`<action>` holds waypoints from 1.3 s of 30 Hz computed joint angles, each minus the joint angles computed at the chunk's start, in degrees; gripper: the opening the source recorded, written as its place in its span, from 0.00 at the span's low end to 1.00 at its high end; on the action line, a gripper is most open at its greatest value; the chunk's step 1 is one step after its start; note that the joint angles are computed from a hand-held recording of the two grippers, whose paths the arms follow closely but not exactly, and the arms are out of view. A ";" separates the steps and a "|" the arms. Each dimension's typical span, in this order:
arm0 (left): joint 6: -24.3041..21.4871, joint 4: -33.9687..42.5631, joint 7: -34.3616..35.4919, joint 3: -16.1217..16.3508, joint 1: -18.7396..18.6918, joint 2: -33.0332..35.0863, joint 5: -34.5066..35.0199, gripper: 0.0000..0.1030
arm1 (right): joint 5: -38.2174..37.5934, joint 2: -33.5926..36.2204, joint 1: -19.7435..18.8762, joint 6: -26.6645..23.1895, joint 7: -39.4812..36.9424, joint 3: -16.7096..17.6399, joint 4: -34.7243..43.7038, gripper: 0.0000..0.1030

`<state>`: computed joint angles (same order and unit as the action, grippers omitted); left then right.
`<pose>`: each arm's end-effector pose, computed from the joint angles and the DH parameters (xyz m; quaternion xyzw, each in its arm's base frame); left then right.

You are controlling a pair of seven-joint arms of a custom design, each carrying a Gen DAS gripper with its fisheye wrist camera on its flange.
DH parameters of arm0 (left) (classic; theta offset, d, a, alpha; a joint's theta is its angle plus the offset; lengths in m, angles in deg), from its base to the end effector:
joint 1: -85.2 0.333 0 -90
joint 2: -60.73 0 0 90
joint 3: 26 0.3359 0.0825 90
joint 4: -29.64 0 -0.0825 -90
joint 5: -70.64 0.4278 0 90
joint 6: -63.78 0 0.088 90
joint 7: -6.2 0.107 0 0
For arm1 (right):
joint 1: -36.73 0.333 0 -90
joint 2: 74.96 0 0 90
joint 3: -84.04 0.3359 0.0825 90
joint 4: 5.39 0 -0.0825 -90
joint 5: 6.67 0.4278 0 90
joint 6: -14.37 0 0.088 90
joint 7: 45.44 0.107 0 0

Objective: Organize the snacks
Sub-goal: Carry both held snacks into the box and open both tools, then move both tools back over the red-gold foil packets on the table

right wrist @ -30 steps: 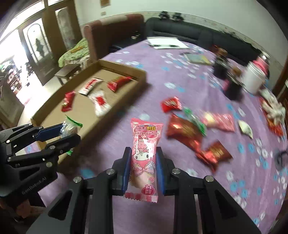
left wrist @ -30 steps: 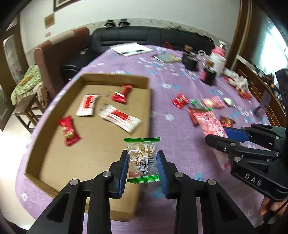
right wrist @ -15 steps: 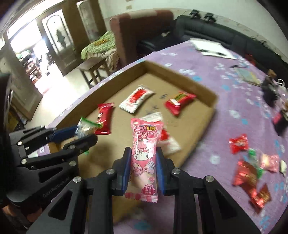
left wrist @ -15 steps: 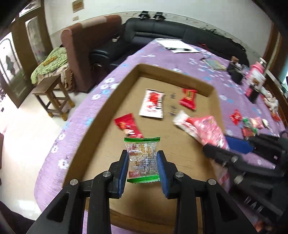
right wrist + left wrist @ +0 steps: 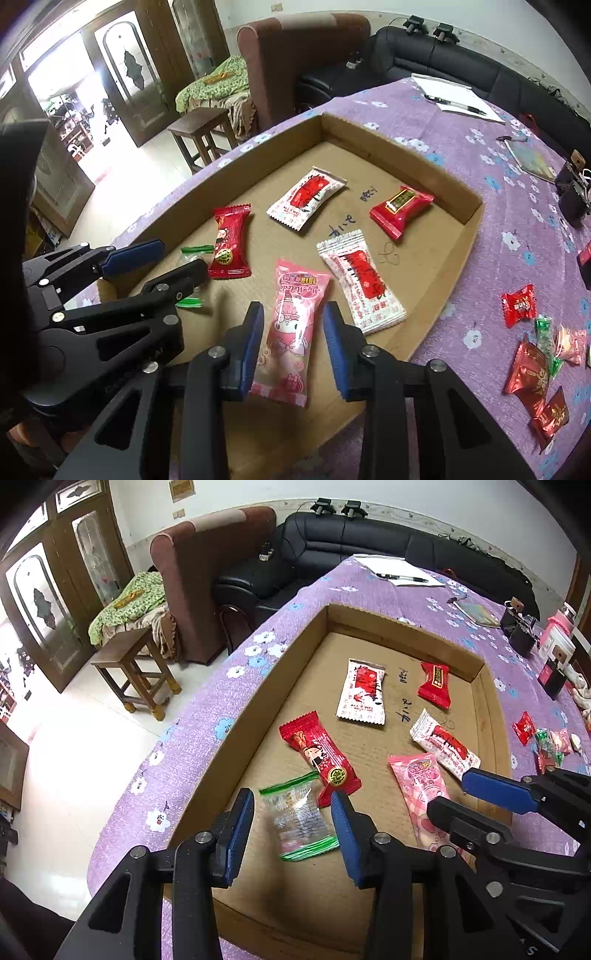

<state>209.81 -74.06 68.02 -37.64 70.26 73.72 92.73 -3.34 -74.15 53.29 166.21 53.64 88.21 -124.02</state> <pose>0.6312 -0.3101 0.4755 -0.6003 0.7486 -0.2040 0.1940 0.5917 0.2221 0.4861 -0.7309 0.6226 -0.1218 0.2517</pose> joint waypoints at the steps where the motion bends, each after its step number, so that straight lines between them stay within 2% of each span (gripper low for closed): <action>1: 0.13 -0.21 -0.62 0.13 -0.25 -0.21 0.63 0.45 | 0.13 -0.30 -0.07 0.22 -0.16 -0.08 -0.30 0.32; 12: 0.08 -0.60 -1.70 -1.08 -2.13 -2.11 2.68 0.45 | 1.40 -9.80 -2.87 3.62 -0.41 -0.66 -9.56 0.38; 16: -0.71 1.50 1.07 -2.64 -3.51 -1.55 1.43 0.45 | -1.39 -15.23 -6.95 3.81 1.78 -0.76 -14.69 0.44; 18: -1.25 3.27 2.94 -3.40 -4.46 -0.53 0.41 0.45 | -4.24 -18.82 -10.44 3.37 4.25 -0.38 -17.87 0.49; 20: -2.27 5.75 5.87 -4.45 -5.22 1.16 -2.12 0.45 | -6.29 -22.17 -13.87 3.00 6.25 -0.28 -20.97 0.49; 26: -7.03 15.69 11.40 -6.45 -9.01 8.71 -7.10 0.45 | -5.29 -28.64 -19.52 3.28 6.49 -2.03 -27.79 0.49; 29: -9.49 20.84 13.39 -7.00 -10.59 12.79 -9.79 0.45 | -3.94 -29.74 -20.97 3.59 5.36 -2.83 -29.71 0.49; 33: -10.96 28.36 14.23 -5.55 -14.11 17.93 -7.90 0.45 | 0.19 -27.62 -21.10 4.52 4.45 -4.51 -29.66 0.49; 37: -17.54 41.11 16.53 -3.97 -17.75 25.81 -6.80 0.45 | 3.51 -23.83 -20.29 6.02 3.89 -4.90 -27.70 0.49; 39: -21.85 48.88 17.38 -2.73 -19.83 30.61 -6.29 0.45 | 2.93 -22.27 -20.83 5.66 4.41 -3.97 -26.45 0.49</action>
<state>187.96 -25.18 85.40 -40.37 50.43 104.33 86.44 -0.41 -96.42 32.47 171.86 58.05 84.24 -150.47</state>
